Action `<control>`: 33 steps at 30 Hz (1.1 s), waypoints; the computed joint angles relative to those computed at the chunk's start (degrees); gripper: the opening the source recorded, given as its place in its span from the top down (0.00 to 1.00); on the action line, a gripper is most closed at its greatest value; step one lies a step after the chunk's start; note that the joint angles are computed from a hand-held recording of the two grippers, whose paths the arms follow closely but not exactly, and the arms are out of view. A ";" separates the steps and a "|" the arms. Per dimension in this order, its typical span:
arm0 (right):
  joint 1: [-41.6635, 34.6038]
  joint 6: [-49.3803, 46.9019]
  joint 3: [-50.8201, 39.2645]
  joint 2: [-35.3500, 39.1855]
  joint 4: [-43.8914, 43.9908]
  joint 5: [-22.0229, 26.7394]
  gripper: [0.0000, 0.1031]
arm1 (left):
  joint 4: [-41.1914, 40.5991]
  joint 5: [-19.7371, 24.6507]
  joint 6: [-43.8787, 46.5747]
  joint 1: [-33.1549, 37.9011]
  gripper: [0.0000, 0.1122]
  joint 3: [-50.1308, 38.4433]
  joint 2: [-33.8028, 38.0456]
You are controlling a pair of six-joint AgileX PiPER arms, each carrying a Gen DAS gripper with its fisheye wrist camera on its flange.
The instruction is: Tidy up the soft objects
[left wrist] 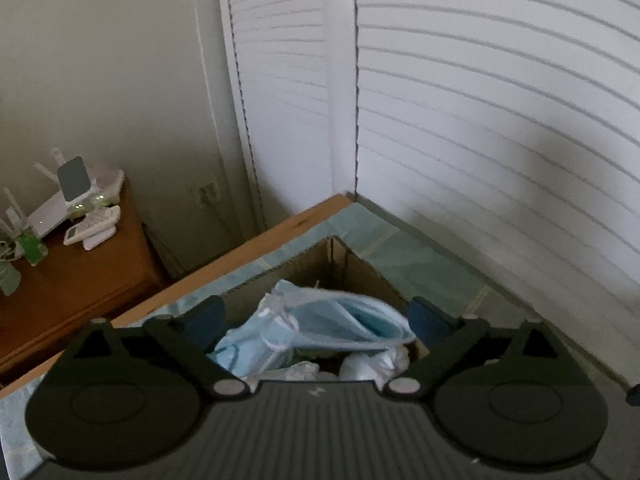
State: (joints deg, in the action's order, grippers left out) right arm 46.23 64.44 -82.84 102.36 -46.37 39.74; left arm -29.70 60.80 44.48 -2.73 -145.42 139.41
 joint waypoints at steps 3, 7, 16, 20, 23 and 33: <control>0.07 0.31 -0.19 -0.04 -0.17 0.28 0.00 | -3.05 -4.29 4.22 1.27 0.09 9.74 -5.36; 0.41 0.86 -0.62 -0.23 -0.33 0.91 0.00 | -6.27 -9.41 9.65 3.36 0.09 22.84 -12.90; 1.47 -1.40 -7.50 2.68 2.51 7.98 0.00 | -17.63 -20.48 23.24 10.68 0.09 52.62 -30.23; 1.75 -2.00 -12.68 5.51 4.91 13.04 0.00 | -20.40 -28.51 27.61 12.72 0.09 65.75 -38.23; 2.01 -2.10 -16.06 7.48 6.95 16.51 0.00 | -22.66 -32.60 28.55 14.32 0.09 73.97 -44.07; 6.20 -0.08 -22.75 10.00 7.46 25.38 0.00 | -10.70 -23.41 9.33 18.13 0.09 77.86 -52.89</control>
State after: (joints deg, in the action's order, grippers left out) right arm 52.43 64.35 -105.59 112.36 -38.91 65.12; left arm -40.40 37.39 53.80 15.40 -67.56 86.51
